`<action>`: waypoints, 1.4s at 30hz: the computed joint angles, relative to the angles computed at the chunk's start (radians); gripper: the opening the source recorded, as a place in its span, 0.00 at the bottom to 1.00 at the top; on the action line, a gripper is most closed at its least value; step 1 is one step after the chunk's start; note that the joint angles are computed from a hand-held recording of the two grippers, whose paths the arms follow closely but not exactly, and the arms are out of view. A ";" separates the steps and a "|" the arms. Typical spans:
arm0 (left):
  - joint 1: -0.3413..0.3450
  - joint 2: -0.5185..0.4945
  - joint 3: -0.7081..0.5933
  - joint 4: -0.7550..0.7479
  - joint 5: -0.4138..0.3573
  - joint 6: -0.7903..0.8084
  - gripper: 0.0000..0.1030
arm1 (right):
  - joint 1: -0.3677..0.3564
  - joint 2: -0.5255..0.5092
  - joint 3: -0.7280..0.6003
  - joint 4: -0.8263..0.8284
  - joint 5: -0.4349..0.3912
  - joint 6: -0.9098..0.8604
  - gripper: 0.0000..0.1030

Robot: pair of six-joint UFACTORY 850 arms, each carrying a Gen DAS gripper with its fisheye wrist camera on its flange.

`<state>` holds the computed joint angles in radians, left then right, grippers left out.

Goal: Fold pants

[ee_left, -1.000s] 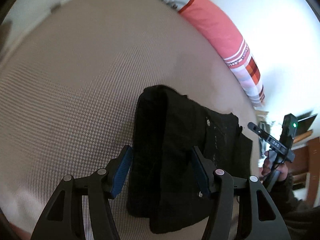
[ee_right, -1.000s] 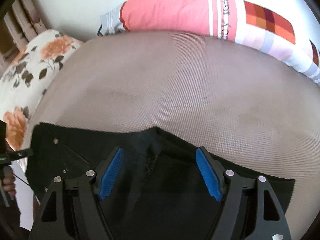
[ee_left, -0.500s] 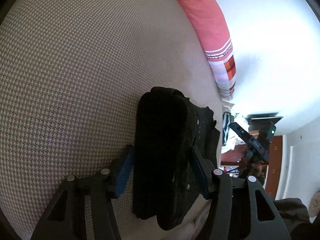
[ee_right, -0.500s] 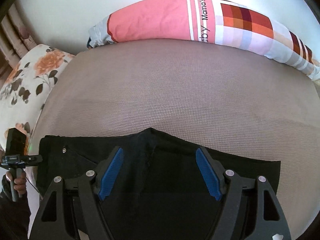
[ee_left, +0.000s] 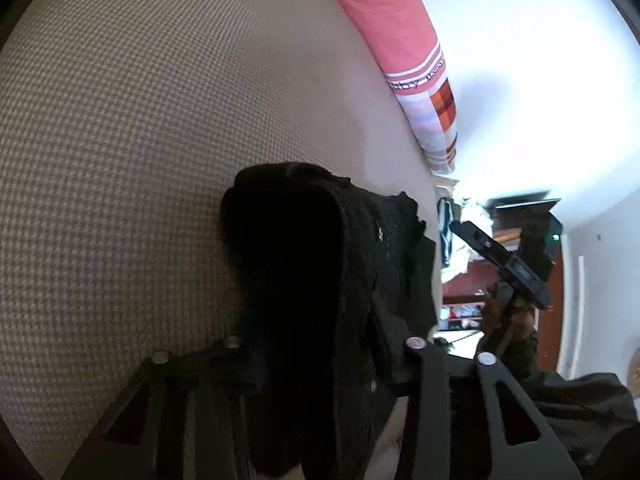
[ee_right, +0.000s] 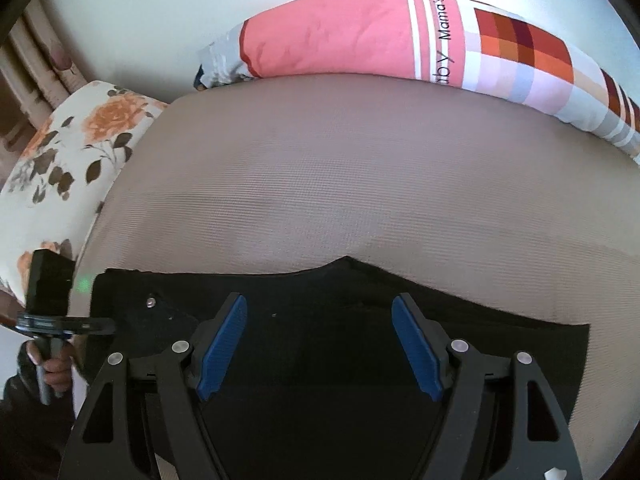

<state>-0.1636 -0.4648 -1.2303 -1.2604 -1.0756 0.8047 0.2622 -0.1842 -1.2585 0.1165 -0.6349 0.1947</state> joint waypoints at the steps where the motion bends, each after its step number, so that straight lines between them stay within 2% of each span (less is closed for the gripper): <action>1: -0.005 0.006 0.008 -0.010 0.019 0.000 0.38 | 0.001 0.003 0.004 0.002 0.002 0.001 0.71; 4: -0.018 0.042 0.051 -0.034 0.097 0.010 0.33 | 0.008 0.017 0.017 -0.044 0.009 0.046 0.71; 6: -0.040 0.078 0.075 -0.027 0.176 -0.022 0.31 | 0.015 0.026 0.023 -0.125 0.005 0.111 0.71; 8: -0.076 0.115 0.078 0.053 0.277 -0.115 0.30 | 0.015 0.034 0.029 -0.163 0.000 0.142 0.71; 11: -0.112 0.150 0.072 0.185 0.364 -0.254 0.29 | 0.014 0.054 0.044 -0.220 -0.005 0.178 0.71; 17: -0.164 0.197 0.064 0.319 0.452 -0.414 0.25 | -0.003 0.121 0.102 -0.215 0.022 0.137 0.71; 23: -0.226 0.246 0.056 0.439 0.518 -0.593 0.22 | -0.044 0.186 0.165 -0.138 0.050 0.065 0.71; 30: -0.318 0.280 0.009 0.557 0.552 -0.793 0.19 | -0.124 0.281 0.253 -0.037 0.081 -0.033 0.71; 36: -0.439 0.222 -0.111 0.762 0.580 -1.033 0.17 | -0.237 0.379 0.336 0.065 0.087 -0.132 0.71; 42: -0.523 0.113 -0.277 0.813 0.555 -1.096 0.15 | -0.380 0.458 0.393 0.169 0.071 -0.234 0.71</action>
<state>-0.6870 -0.3519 -1.5074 -0.4478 -0.5205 -0.2910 -0.1174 0.2738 -0.8654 0.2854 -0.5637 -0.0395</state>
